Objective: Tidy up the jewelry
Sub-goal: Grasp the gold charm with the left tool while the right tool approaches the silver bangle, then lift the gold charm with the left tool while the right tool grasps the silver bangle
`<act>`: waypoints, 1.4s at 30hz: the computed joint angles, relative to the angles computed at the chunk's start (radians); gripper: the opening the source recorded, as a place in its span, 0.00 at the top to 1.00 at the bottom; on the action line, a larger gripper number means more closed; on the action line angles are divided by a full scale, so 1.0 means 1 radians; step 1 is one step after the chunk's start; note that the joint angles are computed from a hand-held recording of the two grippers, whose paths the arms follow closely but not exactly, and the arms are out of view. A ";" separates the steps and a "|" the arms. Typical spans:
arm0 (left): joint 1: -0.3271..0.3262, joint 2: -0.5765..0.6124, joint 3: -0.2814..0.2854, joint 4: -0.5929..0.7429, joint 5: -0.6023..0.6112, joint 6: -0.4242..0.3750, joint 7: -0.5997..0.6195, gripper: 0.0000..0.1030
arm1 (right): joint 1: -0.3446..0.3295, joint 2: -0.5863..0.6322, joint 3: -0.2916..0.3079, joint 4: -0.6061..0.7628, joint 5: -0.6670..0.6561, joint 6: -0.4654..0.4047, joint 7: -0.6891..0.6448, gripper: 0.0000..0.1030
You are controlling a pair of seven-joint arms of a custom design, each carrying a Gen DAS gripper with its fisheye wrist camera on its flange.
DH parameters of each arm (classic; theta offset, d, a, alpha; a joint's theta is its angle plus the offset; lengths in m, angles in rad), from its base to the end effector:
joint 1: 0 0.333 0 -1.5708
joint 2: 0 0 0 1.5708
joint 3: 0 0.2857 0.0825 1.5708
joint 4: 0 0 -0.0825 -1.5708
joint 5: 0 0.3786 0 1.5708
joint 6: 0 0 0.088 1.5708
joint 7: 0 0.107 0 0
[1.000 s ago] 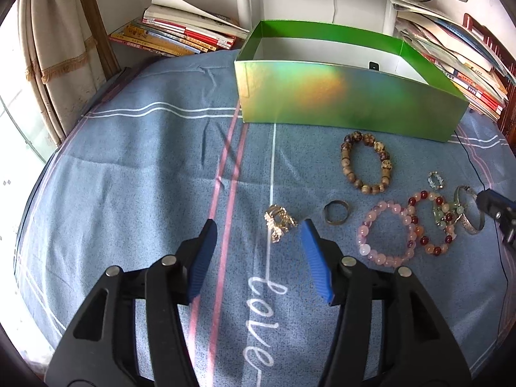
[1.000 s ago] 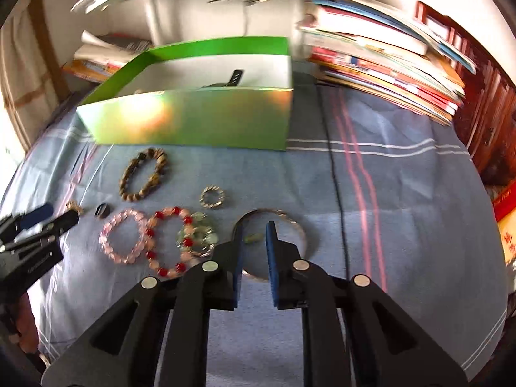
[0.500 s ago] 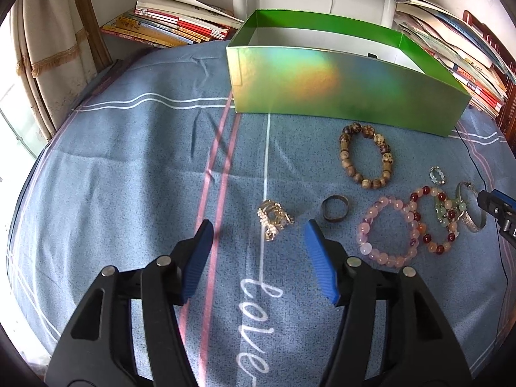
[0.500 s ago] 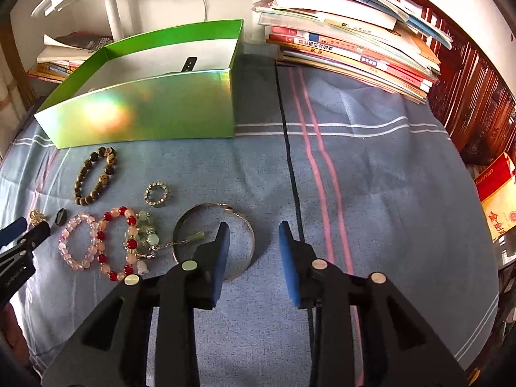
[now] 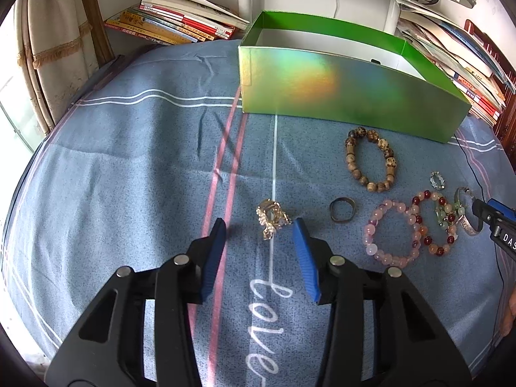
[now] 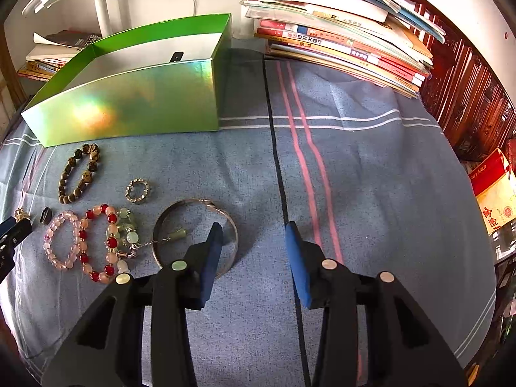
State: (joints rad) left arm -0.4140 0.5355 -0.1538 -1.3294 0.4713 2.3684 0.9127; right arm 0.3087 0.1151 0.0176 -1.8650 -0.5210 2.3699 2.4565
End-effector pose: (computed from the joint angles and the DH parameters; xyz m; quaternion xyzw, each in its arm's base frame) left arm 0.6328 -0.3671 0.4588 -0.6328 0.7148 -0.2154 0.2055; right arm 0.5870 0.1922 0.4682 -0.5871 0.7587 -0.2410 0.1466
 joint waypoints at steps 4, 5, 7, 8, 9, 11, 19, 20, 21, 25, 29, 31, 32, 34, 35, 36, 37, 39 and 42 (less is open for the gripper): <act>-0.006 0.001 0.004 0.004 0.010 -0.006 -0.007 0.58 | 0.002 -0.006 0.001 -0.009 -0.020 0.009 -0.002 0.62; -0.007 0.005 0.003 0.010 0.009 -0.009 -0.006 0.59 | 0.001 -0.008 0.002 -0.015 -0.013 0.021 -0.011 0.71; -0.006 0.005 0.000 0.010 0.005 -0.007 -0.002 0.63 | 0.000 -0.008 0.007 -0.016 0.004 0.033 -0.042 0.86; -0.008 0.005 0.001 0.011 0.007 -0.009 -0.002 0.64 | 0.003 -0.005 0.008 -0.012 -0.004 0.029 -0.045 0.90; -0.009 0.004 0.001 0.012 0.008 -0.011 -0.001 0.66 | 0.006 -0.002 0.009 -0.009 -0.010 0.027 -0.046 0.94; -0.012 0.004 0.001 0.012 0.010 -0.014 0.000 0.71 | 0.010 -0.001 0.008 -0.006 -0.012 0.025 -0.045 0.94; -0.008 -0.017 0.002 -0.013 0.015 -0.006 -0.014 0.91 | 0.009 -0.031 0.008 -0.027 -0.023 0.074 -0.030 0.96; -0.005 -0.022 0.001 -0.020 0.014 0.000 -0.014 0.94 | 0.007 -0.036 0.009 -0.029 -0.032 0.075 -0.024 0.96; -0.004 -0.028 0.000 -0.028 0.016 0.008 -0.016 0.94 | 0.006 -0.040 0.010 -0.031 -0.041 0.076 -0.015 0.96; 0.002 -0.044 -0.005 -0.046 0.016 0.023 -0.015 0.94 | -0.001 -0.042 0.016 -0.025 -0.039 0.058 -0.013 0.96; 0.002 -0.036 -0.006 -0.036 0.014 0.011 -0.016 0.84 | -0.018 -0.039 0.015 -0.029 0.058 0.056 -0.066 0.81; 0.001 -0.035 -0.005 -0.035 0.016 0.012 -0.016 0.68 | -0.022 -0.044 0.016 -0.039 0.090 0.080 -0.085 0.78; 0.001 -0.035 -0.005 -0.036 0.016 0.016 -0.016 0.63 | -0.022 -0.045 0.017 -0.042 0.099 0.091 -0.096 0.77; -0.002 -0.031 -0.003 -0.031 0.023 0.020 -0.018 0.58 | -0.017 -0.035 0.022 -0.031 0.102 0.084 -0.122 0.77; -0.003 -0.026 -0.003 -0.025 0.023 0.016 -0.015 0.58 | -0.012 -0.025 0.021 -0.017 0.088 0.062 -0.117 0.77; -0.003 -0.020 -0.004 -0.018 0.020 0.012 -0.013 0.58 | -0.007 -0.018 0.019 -0.007 0.075 0.043 -0.104 0.77; -0.003 -0.013 -0.005 -0.010 0.015 0.010 -0.007 0.58 | -0.005 -0.014 0.017 -0.004 0.074 0.033 -0.099 0.77; -0.003 -0.002 -0.006 0.005 0.010 0.007 0.002 0.57 | -0.006 -0.011 0.013 -0.004 0.090 0.027 -0.101 0.77; -0.007 0.020 -0.006 0.034 0.002 -0.006 0.020 0.57 | -0.001 -0.013 0.012 -0.003 0.083 0.016 -0.112 0.77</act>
State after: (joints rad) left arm -0.4208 0.5558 -0.1596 -1.2951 0.4733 2.3628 0.9332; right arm 0.3073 0.1020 0.0301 -1.8684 -0.4385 2.3856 2.3449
